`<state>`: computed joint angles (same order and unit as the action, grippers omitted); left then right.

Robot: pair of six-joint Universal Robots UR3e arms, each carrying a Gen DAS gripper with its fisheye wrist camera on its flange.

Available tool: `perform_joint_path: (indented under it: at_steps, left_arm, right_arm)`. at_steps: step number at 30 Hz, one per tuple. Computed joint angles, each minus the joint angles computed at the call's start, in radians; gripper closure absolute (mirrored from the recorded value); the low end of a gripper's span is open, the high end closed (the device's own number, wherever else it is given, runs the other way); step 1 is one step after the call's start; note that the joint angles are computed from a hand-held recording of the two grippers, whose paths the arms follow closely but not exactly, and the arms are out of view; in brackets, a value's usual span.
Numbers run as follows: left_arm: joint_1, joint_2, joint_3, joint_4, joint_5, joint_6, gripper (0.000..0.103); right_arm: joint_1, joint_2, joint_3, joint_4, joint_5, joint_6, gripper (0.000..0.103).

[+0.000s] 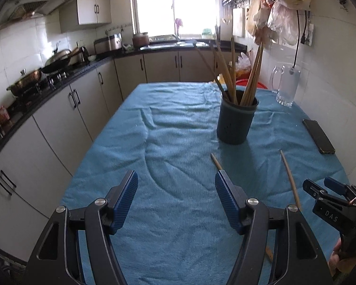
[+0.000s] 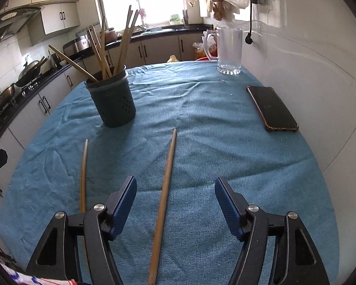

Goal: Organize utensils
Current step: 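Move both tools to the last chopsticks and close the left tool on one while the right tool grasps another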

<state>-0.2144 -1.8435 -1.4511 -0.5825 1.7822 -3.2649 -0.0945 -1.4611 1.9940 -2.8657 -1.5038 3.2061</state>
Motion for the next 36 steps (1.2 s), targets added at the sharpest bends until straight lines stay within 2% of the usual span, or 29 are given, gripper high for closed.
perform_joint_path:
  at_steps: [4, 7, 11, 14, 17, 19, 21, 22, 23, 24, 25, 26, 30, 33, 35, 36]
  left_arm:
    - [0.032, -0.038, 0.036, -0.061, -0.070, -0.013, 0.036]
    - [0.069, -0.087, 0.087, -0.129, -0.169, -0.021, 0.036]
    - [0.070, -0.222, 0.251, -0.250, -0.234, -0.002, 0.037]
    - [0.043, -0.336, 0.414, -0.333, -0.227, 0.019, 0.040]
    - [0.020, -0.458, 0.601, -0.425, -0.235, 0.037, 0.040]
    - [0.010, -0.522, 0.700, -0.480, -0.241, 0.042, 0.041]
    - [-0.001, -0.598, 0.815, -0.540, -0.226, 0.047, 0.049]
    - [-0.013, -0.612, 0.827, -0.525, -0.198, 0.051, 0.052]
    - [-0.024, -0.627, 0.846, -0.523, -0.171, 0.060, 0.064]
    - [-0.032, -0.631, 0.845, -0.509, -0.152, 0.067, 0.080]
    - [-0.030, -0.630, 0.844, -0.506, -0.162, 0.076, 0.088]
    - [-0.026, -0.620, 0.826, -0.497, -0.179, 0.082, 0.091]
    - [0.006, -0.514, 0.635, -0.415, -0.251, 0.123, 0.094]
    - [0.040, -0.405, 0.477, -0.398, -0.307, 0.179, 0.094]
    - [0.062, -0.358, 0.423, -0.414, -0.337, 0.203, 0.094]
    - [0.071, -0.347, 0.414, -0.428, -0.349, 0.211, 0.094]
  right_arm:
    - [0.001, 0.017, 0.001, 0.006, -0.003, -0.020, 0.030]
    - [-0.003, 0.027, 0.013, 0.000, -0.005, -0.041, 0.030]
    - [0.007, 0.051, 0.014, -0.003, -0.009, -0.068, 0.030]
    - [0.025, 0.067, -0.001, 0.009, -0.018, -0.097, 0.030]
    - [0.054, 0.082, -0.026, 0.028, -0.044, -0.123, 0.043]
    - [0.068, 0.096, -0.045, 0.049, -0.055, -0.135, 0.066]
    - [0.067, 0.093, -0.046, 0.055, -0.047, -0.139, 0.077]
    - [0.064, 0.091, -0.049, 0.063, -0.037, -0.139, 0.083]
    - [0.062, 0.090, -0.050, 0.069, -0.030, -0.139, 0.086]
    - [0.057, 0.086, -0.051, 0.078, -0.019, -0.138, 0.090]
    - [0.050, 0.082, -0.051, 0.088, -0.006, -0.135, 0.090]
    - [0.043, 0.078, -0.050, 0.097, 0.007, -0.130, 0.091]
    - [0.001, 0.037, -0.031, 0.150, 0.078, -0.135, 0.093]
    - [-0.026, -0.004, -0.009, 0.194, 0.115, -0.163, 0.093]
    - [-0.042, -0.012, -0.005, 0.208, 0.148, -0.183, 0.090]
    - [-0.050, -0.010, -0.013, 0.223, 0.173, -0.199, 0.080]
